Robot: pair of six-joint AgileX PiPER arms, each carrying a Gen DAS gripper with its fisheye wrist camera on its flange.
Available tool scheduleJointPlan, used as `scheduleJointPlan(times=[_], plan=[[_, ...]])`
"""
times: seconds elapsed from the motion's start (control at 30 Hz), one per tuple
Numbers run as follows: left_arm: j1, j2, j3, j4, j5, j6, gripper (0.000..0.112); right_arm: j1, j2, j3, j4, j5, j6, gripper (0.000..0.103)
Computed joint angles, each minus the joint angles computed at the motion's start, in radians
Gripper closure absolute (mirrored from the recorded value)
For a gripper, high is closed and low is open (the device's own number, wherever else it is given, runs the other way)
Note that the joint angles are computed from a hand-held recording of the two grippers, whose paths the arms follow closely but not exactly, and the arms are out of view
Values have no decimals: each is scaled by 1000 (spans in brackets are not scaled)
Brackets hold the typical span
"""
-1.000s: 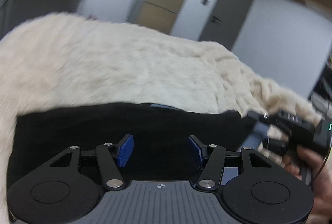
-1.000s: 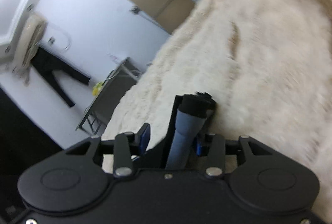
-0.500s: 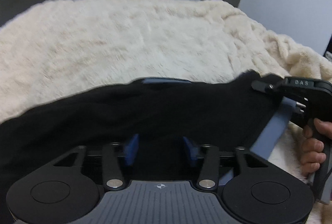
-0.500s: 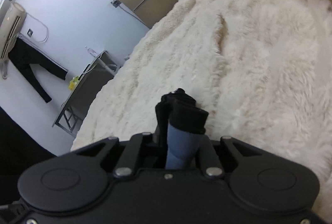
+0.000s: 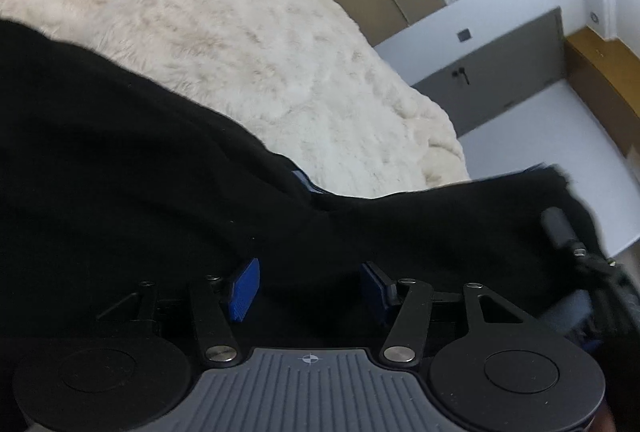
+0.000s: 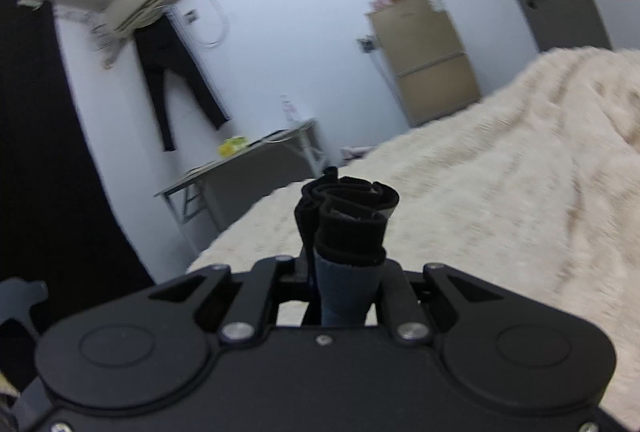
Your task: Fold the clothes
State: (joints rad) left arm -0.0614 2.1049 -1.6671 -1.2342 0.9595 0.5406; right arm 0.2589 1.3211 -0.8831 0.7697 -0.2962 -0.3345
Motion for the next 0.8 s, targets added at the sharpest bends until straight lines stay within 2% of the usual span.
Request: scheduleJointPlan(times=[0.13, 0.23, 0.27, 0.3, 0.4, 0.43, 0.47, 0.5, 0.53, 0.57, 0.67, 0.73, 0.8], plan=[[71, 42, 29, -176, 102, -54, 56, 66, 30, -80, 199, -11, -209, 93], [112, 77, 50, -292, 189, -64, 35, 103, 62, -156, 367, -15, -368, 93], [130, 97, 68, -359, 232, -61, 34, 114, 73, -182, 416, -18, -407, 93], [134, 97, 86, -387, 235, -54, 34, 124, 79, -201, 441, -24, -431, 93], [144, 56, 153, -425, 185, -20, 37, 148, 92, -239, 470, -42, -471, 93], [146, 35, 173, -427, 170, 28, 46, 154, 93, -245, 470, -43, -477, 93], [145, 29, 174, -419, 164, 36, 68, 159, 95, -252, 470, -44, -484, 93], [139, 6, 182, -384, 135, 64, 84, 161, 96, -256, 472, -46, -489, 93], [130, -20, 196, -350, 90, 86, 111, 164, 97, -261, 478, -50, -497, 92], [119, -38, 213, -349, 51, 100, 111, 165, 96, -262, 483, -49, -499, 92], [35, -171, 321, -318, -216, 251, 111, 169, 90, -258, 491, -46, -497, 92], [-36, -238, 365, -334, -349, 371, 111, 172, 85, -253, 487, -44, -500, 92], [-86, -267, 372, -262, -391, 410, 111, 176, 81, -248, 485, -44, -503, 92]])
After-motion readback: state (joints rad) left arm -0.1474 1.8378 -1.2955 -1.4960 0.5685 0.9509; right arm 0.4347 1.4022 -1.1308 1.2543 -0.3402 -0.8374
